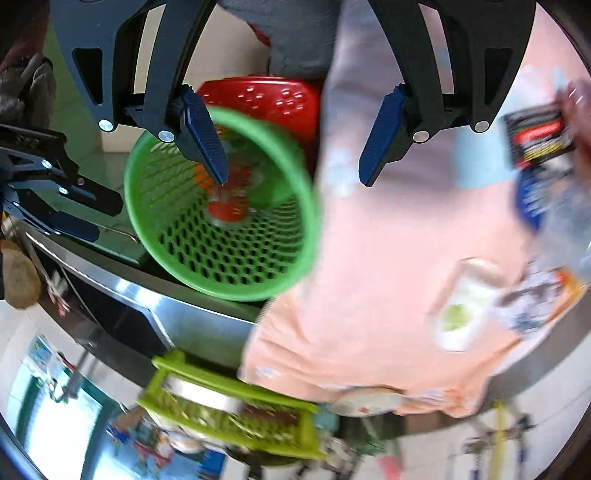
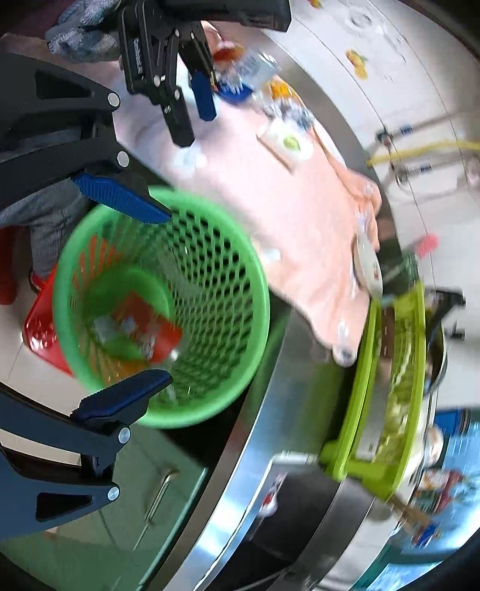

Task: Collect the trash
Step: 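Grasp the silver can with the right tool while the left tool grasps the red-and-gold bottle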

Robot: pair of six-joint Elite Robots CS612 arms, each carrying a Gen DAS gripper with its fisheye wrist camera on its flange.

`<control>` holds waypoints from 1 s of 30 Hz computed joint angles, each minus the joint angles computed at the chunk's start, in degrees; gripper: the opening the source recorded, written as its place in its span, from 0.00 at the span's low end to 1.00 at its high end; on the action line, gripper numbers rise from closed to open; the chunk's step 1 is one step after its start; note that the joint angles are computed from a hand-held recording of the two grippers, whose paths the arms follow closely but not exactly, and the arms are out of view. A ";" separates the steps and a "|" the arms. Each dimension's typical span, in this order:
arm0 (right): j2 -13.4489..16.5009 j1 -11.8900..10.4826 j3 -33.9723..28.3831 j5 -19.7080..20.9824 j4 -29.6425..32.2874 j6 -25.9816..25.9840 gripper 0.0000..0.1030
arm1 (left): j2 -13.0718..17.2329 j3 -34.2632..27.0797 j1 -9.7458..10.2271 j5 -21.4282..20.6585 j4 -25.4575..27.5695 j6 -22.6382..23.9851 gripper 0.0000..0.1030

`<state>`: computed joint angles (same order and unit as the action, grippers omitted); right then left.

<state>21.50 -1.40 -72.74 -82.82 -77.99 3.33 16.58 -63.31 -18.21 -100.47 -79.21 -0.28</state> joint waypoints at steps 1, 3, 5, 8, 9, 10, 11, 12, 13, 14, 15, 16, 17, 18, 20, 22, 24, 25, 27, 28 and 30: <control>-0.44 0.68 0.86 0.78 -0.55 -0.85 0.76 | 0.26 -1.21 0.47 0.72 0.39 -0.98 0.70; -0.81 1.24 1.67 1.63 -0.94 -1.76 0.76 | 0.71 -3.28 1.26 2.50 0.86 -2.84 0.70; -1.24 1.79 2.60 2.39 -1.43 -2.65 0.76 | 1.16 -5.09 1.94 4.80 0.79 -4.74 0.70; -2.17 2.89 4.52 3.68 -2.68 -4.51 0.76 | 1.11 -6.90 3.16 9.40 0.90 -8.61 0.70; -2.50 3.21 5.19 4.25 -3.10 -5.03 0.76 | 1.01 -7.22 3.48 10.85 1.03 -9.93 0.70; -2.93 3.53 6.04 4.91 -3.59 -5.77 0.76 | 0.84 -7.56 3.99 12.63 1.03 -11.87 0.71; -3.02 3.64 6.21 5.03 -3.70 -5.97 0.76 | 0.63 -7.72 4.41 14.32 1.03 -13.61 0.71; -3.51 4.04 7.21 5.53 -4.30 -6.61 0.76 | 0.41 -7.75 4.73 16.07 1.12 -15.20 0.75; -3.99 4.37 8.20 6.26 -4.87 -7.22 0.76 | 0.07 -7.54 5.01 17.64 1.16 -16.60 0.78; -4.11 4.47 8.41 6.48 -5.00 -7.47 0.76 | -0.25 -7.28 5.48 19.53 1.10 -18.62 0.80; -4.55 4.79 9.30 7.03 -5.49 -8.12 0.76 | -0.64 -6.79 5.90 20.92 1.17 -20.22 0.80; -5.06 5.08 10.39 7.76 -6.13 -8.80 0.76 | -0.92 -6.35 6.16 21.92 1.34 -21.51 0.80; -5.13 5.16 10.47 8.06 -6.17 -9.01 0.76 | -1.48 -5.45 6.72 22.78 1.72 -23.73 0.80; -5.66 5.43 11.59 9.00 -6.67 -9.86 0.76 | -1.95 -4.56 7.32 22.69 1.81 -25.61 0.81; -6.33 5.89 12.95 9.47 -7.25 -10.91 0.76 | -2.77 -2.78 8.33 22.78 2.18 -28.72 0.81; -7.02 6.24 14.43 10.40 -7.97 -12.07 0.76 | -3.27 -1.37 8.97 22.65 2.39 -30.98 0.82; -7.93 6.68 16.46 11.41 -9.13 -13.36 0.76 | -3.76 0.01 9.60 21.72 3.07 -32.92 0.82; -8.70 6.92 18.23 12.61 -9.94 -14.36 0.76 | -3.99 0.77 9.88 21.03 2.84 -33.39 0.82; -9.15 7.14 19.35 13.38 -10.54 -14.97 0.76 | -4.44 2.24 10.29 20.54 3.19 -35.21 0.82; -9.43 7.26 20.11 13.83 -10.98 -15.31 0.76 | -4.42 2.49 10.45 19.92 2.99 -35.63 0.82; -10.26 7.57 22.38 15.84 -12.29 -16.44 0.76 | -4.34 2.76 10.76 19.14 3.50 -36.49 0.82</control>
